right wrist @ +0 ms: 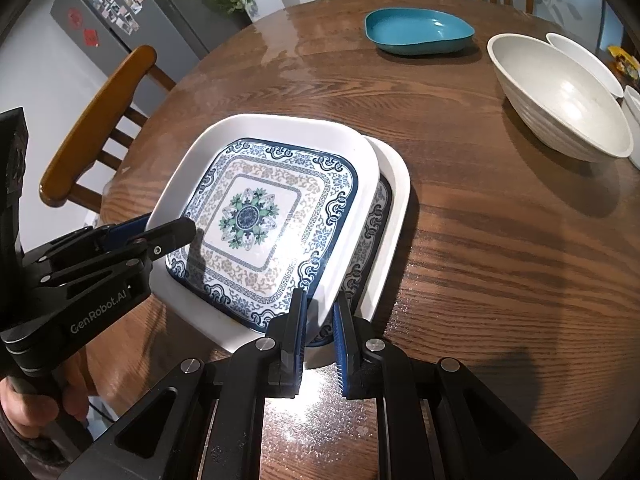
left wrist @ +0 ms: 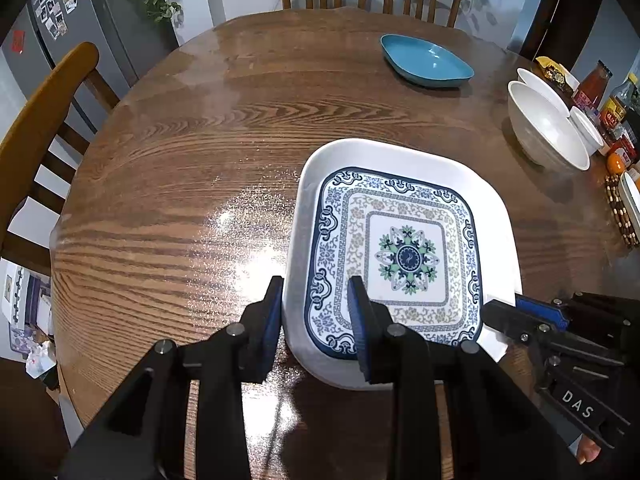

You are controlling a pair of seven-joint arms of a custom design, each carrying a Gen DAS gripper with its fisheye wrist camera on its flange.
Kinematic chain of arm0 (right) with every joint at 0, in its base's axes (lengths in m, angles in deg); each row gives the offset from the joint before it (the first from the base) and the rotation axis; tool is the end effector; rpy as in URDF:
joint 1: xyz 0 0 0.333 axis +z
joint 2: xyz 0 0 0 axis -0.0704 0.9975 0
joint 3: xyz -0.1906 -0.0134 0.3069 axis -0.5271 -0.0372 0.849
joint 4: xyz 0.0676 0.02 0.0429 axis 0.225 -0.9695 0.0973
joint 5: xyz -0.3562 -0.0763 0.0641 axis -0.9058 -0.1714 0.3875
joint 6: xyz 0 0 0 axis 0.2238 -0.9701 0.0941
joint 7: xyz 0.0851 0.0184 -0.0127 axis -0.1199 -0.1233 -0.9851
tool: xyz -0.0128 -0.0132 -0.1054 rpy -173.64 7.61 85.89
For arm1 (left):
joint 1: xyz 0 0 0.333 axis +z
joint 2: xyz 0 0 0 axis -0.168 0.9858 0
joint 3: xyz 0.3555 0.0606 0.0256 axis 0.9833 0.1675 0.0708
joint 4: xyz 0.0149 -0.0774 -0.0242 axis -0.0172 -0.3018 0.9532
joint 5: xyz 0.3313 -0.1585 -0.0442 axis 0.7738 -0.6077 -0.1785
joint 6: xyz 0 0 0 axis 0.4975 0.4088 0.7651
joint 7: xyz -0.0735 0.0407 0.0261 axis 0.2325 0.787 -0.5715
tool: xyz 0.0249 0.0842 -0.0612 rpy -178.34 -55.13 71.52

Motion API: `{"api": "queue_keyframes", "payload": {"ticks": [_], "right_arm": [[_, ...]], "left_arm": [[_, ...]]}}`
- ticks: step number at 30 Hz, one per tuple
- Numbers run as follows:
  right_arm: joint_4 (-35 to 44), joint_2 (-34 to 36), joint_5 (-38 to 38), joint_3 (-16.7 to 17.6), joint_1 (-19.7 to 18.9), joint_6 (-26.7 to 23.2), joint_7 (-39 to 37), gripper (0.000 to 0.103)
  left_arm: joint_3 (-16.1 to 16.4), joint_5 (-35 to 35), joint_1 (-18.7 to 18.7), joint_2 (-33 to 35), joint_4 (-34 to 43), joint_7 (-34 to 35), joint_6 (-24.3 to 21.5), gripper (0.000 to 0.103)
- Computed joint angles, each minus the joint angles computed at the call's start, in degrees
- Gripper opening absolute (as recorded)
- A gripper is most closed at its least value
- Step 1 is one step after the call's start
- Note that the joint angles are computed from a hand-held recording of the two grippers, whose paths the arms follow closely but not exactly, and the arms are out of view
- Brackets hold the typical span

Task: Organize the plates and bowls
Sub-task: 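Lower the held plate onto the smaller square plate with both grippers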

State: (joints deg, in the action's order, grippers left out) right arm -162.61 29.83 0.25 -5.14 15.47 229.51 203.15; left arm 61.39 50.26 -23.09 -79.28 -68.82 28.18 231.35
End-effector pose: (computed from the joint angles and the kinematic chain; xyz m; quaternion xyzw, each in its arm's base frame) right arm 0.4905 0.2290 0.5080 -0.5871 0.7693 -0.0554 0.2458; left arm 0.5405 -0.2443 0.4889 -0.4833 0.8419 -0.2083 0.1192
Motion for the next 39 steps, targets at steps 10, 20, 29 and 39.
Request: {"api": "queue_keyframes", "payload": {"ticks": [10, 20, 29, 39], "right_arm": [[0.37, 0.28, -0.08, 0.04, -0.07, -0.56, 0.04, 0.014], [0.01, 0.07, 0.46, 0.04, -0.01, -0.33, -0.18, 0.015], [-0.16, -0.14, 0.57, 0.04, 0.07, -0.47, -0.13, 0.015], [-0.33, -0.36, 0.61, 0.00, 0.06, -0.26, 0.05, 0.015]], "left_arm": [[0.12, 1.41, -0.29, -0.02, -0.21, -0.37, 0.24, 0.028], [0.32, 4.08, -0.79, 0.19, 0.21, -2.46, -0.32, 0.029], [0.39, 6.15, -1.08, 0.23, 0.18, -3.74, -0.24, 0.031], [0.40, 7.00, -1.14, 0.17, 0.11, -4.51, -0.30, 0.033]]}}
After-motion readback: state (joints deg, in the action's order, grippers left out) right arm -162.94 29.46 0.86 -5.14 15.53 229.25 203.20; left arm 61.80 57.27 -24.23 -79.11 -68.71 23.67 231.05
